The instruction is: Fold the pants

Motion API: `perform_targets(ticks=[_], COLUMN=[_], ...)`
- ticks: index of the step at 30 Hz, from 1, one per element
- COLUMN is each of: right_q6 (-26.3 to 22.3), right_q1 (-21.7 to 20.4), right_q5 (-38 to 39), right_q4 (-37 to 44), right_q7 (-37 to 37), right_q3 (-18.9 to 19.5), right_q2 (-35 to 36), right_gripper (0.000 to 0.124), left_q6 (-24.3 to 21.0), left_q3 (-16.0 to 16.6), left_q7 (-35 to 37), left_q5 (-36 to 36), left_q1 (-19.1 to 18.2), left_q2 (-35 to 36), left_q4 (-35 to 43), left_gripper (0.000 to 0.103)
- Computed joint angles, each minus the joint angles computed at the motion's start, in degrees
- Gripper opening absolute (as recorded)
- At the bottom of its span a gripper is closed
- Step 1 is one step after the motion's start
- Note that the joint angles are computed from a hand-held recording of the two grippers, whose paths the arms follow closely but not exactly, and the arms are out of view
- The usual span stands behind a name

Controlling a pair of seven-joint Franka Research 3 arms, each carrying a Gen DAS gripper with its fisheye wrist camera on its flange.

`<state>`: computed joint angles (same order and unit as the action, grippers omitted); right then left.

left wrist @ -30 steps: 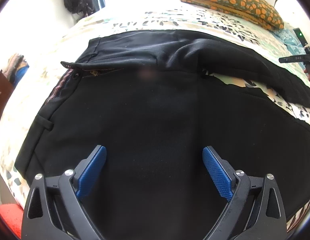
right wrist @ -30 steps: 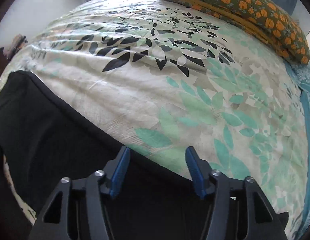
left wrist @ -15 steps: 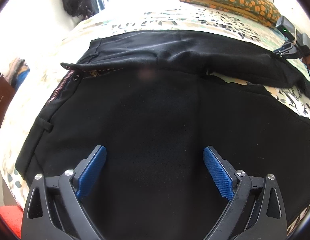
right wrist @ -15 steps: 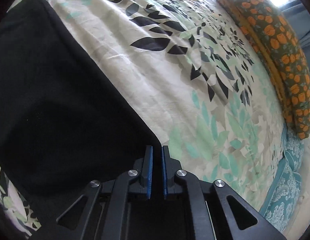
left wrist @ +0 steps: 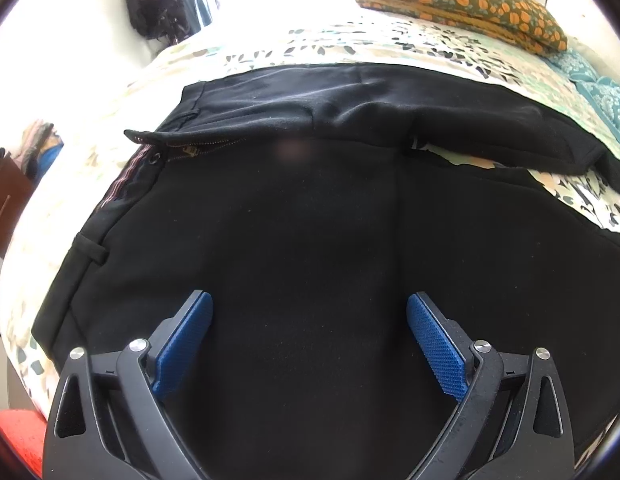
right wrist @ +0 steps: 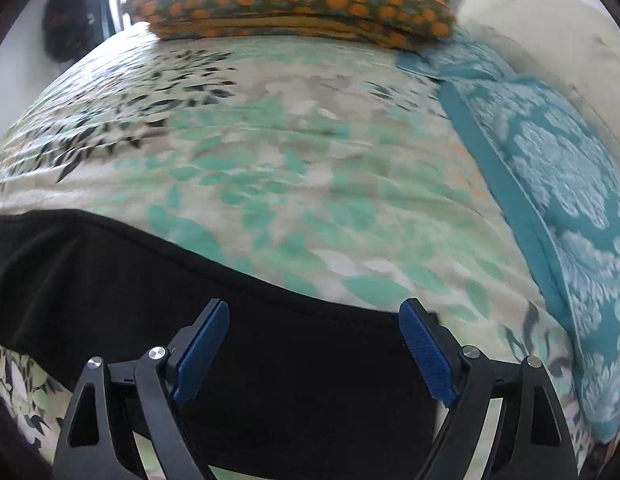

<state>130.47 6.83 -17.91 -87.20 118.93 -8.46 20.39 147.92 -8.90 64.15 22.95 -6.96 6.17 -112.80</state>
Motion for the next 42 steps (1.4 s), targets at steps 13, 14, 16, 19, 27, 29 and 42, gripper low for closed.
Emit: perform_targets(ticks=[13, 14, 16, 19, 27, 29, 42], right_q6=[-13.6, -13.6, -8.1, -6.6, 0.9, 1.7, 4.8], right_q1=[1.1, 1.8, 3.8, 8.9, 14.0, 15.6, 11.8], right_q5=[-4.8, -5.4, -9.9, -21.1, -14.5, -11.0, -8.7], right_q4=[18.4, 17.2, 9.2, -1.1, -29.6, -33.3, -42.5], right_q7=[-10.0, -8.7, -1.8, 12.8, 29.9, 31.7, 35.6], right_q3=[-2.9, -3.6, -4.9, -6.3, 7.4, 11.3, 22.2], right_q2=[13.2, 12.6, 7.2, -1.9, -30.5, -32.1, -34.7], right_gripper=[0.017, 0.026, 0.070, 0.102, 0.103, 0.103, 0.103], left_q6=[1.1, 1.2, 1.2, -1.4, 0.0, 0.2, -3.5], left_q3=[0.3, 0.3, 0.2, -0.1, -3.2, -3.8, -3.6], left_q7=[-4.8, -5.1, -5.3, -4.1, 10.0, 11.2, 10.7], left_q5=[5.6, 5.8, 6.0, 4.1, -14.4, -14.8, -11.2], left_q1=[-0.6, -0.7, -0.7, -0.7, -2.9, -4.2, -6.1], left_q2=[-0.4, -0.4, -0.4, -0.4, -7.2, -7.2, -6.1], left_q4=[-1.0, -1.0, -1.0, 0.1, -3.7, -4.0, -3.2], left_gripper=[0.099, 0.099, 0.099, 0.098, 0.098, 0.098, 0.098])
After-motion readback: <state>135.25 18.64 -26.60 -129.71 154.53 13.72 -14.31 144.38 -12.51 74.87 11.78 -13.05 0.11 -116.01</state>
